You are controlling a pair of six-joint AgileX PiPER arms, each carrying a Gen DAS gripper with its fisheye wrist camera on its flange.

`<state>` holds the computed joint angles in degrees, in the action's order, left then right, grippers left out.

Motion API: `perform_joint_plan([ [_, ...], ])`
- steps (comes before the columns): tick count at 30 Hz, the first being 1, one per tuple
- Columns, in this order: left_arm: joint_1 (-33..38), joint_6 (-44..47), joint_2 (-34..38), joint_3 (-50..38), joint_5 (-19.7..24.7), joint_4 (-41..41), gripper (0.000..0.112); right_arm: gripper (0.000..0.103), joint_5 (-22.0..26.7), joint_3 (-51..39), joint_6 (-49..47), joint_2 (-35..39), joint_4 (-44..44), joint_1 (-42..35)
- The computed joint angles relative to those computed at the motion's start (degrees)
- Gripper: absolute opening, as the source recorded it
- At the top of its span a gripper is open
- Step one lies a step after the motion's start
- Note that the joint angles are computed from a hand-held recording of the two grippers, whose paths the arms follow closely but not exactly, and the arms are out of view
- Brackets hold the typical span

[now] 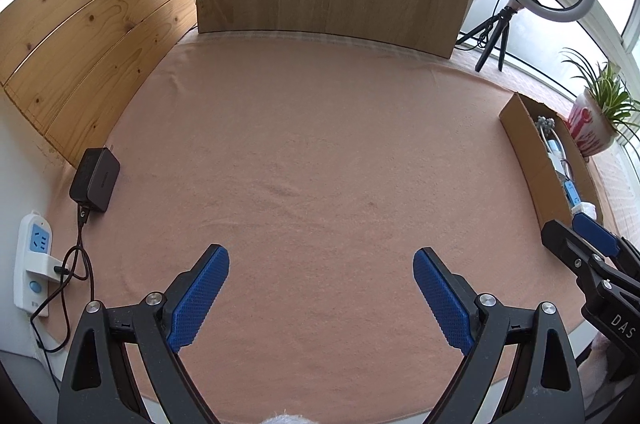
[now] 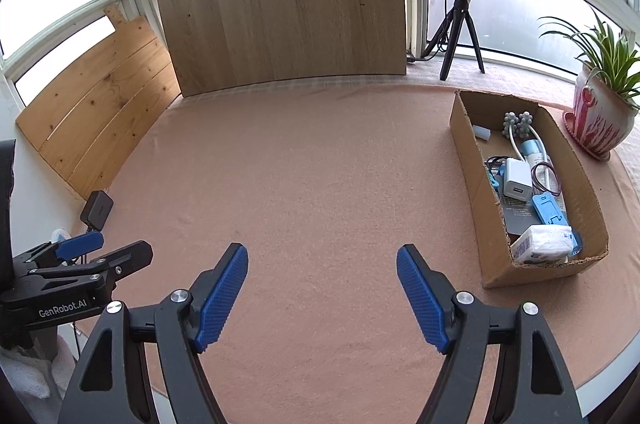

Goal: Organize objects

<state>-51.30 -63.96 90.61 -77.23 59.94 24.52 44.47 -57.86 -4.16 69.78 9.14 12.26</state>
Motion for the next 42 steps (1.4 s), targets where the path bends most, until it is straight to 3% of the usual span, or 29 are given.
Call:
perform_joint_plan([
  [10,0.1,0.0,0.1,1.1,-0.7,0.7,0.095,0.074,-2.5,2.7,5.9,-1.2,-5.0,3.2],
  [42,3.3,3.4,3.7,-0.9,-2.4,-1.6,0.095,0.074,-2.8,0.8,3.6,3.8,-2.8,1.7],
])
